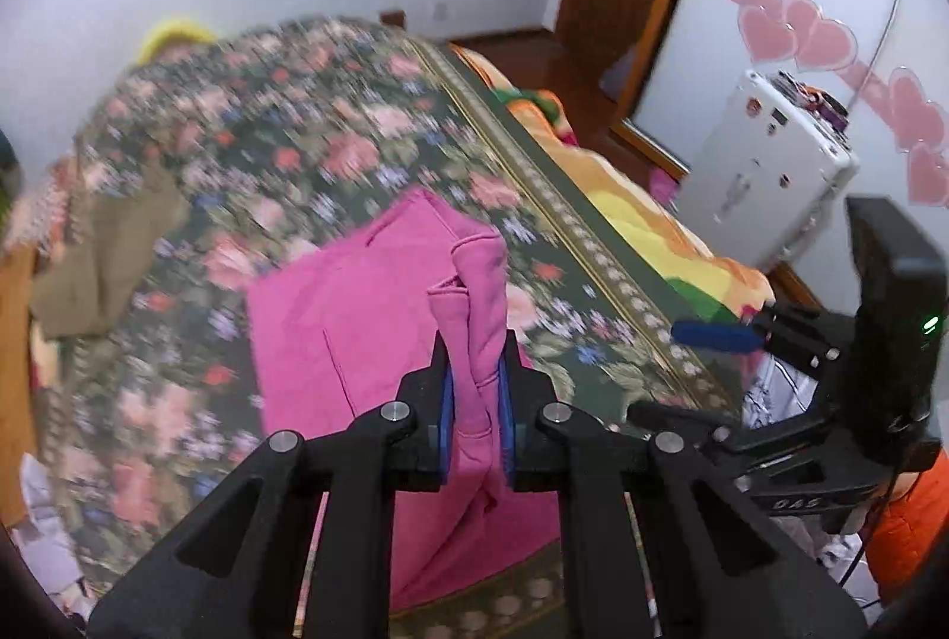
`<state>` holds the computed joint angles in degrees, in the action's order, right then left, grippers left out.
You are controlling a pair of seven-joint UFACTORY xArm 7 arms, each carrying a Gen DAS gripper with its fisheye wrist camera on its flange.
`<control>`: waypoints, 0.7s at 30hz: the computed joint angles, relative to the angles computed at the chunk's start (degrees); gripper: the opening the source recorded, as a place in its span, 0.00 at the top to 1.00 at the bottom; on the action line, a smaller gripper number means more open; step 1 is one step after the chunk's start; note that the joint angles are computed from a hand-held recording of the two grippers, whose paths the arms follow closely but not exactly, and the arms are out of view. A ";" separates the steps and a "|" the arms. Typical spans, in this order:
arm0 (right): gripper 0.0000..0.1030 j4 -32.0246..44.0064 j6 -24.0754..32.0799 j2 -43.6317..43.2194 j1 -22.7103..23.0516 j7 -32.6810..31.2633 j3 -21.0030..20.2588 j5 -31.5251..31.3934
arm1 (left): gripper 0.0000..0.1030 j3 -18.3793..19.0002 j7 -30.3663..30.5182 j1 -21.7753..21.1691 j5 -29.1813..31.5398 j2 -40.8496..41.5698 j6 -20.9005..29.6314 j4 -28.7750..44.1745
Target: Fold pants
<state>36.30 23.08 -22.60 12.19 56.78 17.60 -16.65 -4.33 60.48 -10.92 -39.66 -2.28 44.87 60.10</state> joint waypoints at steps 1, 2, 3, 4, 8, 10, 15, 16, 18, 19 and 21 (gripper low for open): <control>0.39 -0.26 0.10 -0.42 -0.11 0.21 -0.01 -0.08 | 0.88 -0.07 -0.35 -0.05 0.44 0.47 0.79 0.13; 0.39 -0.57 0.25 -0.92 -0.23 0.46 0.03 -0.13 | 0.88 -0.22 -0.48 -0.11 0.94 0.90 1.39 -0.04; 0.39 -0.82 0.38 -1.29 -0.37 0.77 0.14 -0.18 | 0.88 -0.46 -0.69 -0.23 1.61 0.87 1.45 -0.51; 0.39 -0.99 0.51 -1.52 -0.48 0.94 0.16 -0.18 | 0.88 -0.67 -0.68 -0.37 2.31 0.58 1.10 -1.33; 0.39 -1.11 0.65 -1.62 -0.78 1.39 0.35 -0.30 | 0.88 -0.79 -0.48 -0.63 3.67 0.46 1.65 -2.16; 0.39 -1.24 0.54 -1.74 -0.77 1.42 0.35 -0.37 | 0.84 -0.67 0.01 -0.61 3.72 0.02 1.50 -2.43; 0.39 -0.33 0.98 -1.85 -1.23 2.41 1.20 -1.29 | 0.44 0.47 3.83 -0.30 -0.12 -2.37 2.00 -3.02; 0.39 -0.15 0.93 -1.95 -1.35 2.76 1.42 -1.58 | 0.44 0.87 5.25 -0.26 -1.67 -3.23 1.52 -3.41; 0.39 0.37 0.53 -1.83 -1.72 3.40 1.74 -2.21 | 0.44 1.38 5.71 -0.16 -2.51 -3.57 0.86 -2.93; 0.39 0.72 0.32 -1.56 -1.92 3.73 1.93 -2.52 | 0.44 1.56 5.06 0.01 -2.39 -3.13 0.33 -2.14; 0.39 1.63 -0.68 -0.33 -2.24 4.19 2.07 -3.13 | 0.42 1.74 4.06 0.42 -2.08 -1.83 -1.43 -0.63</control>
<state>37.94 22.40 -22.92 9.95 60.97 19.67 -19.78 -2.59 64.53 -10.50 -41.74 -4.11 43.44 59.47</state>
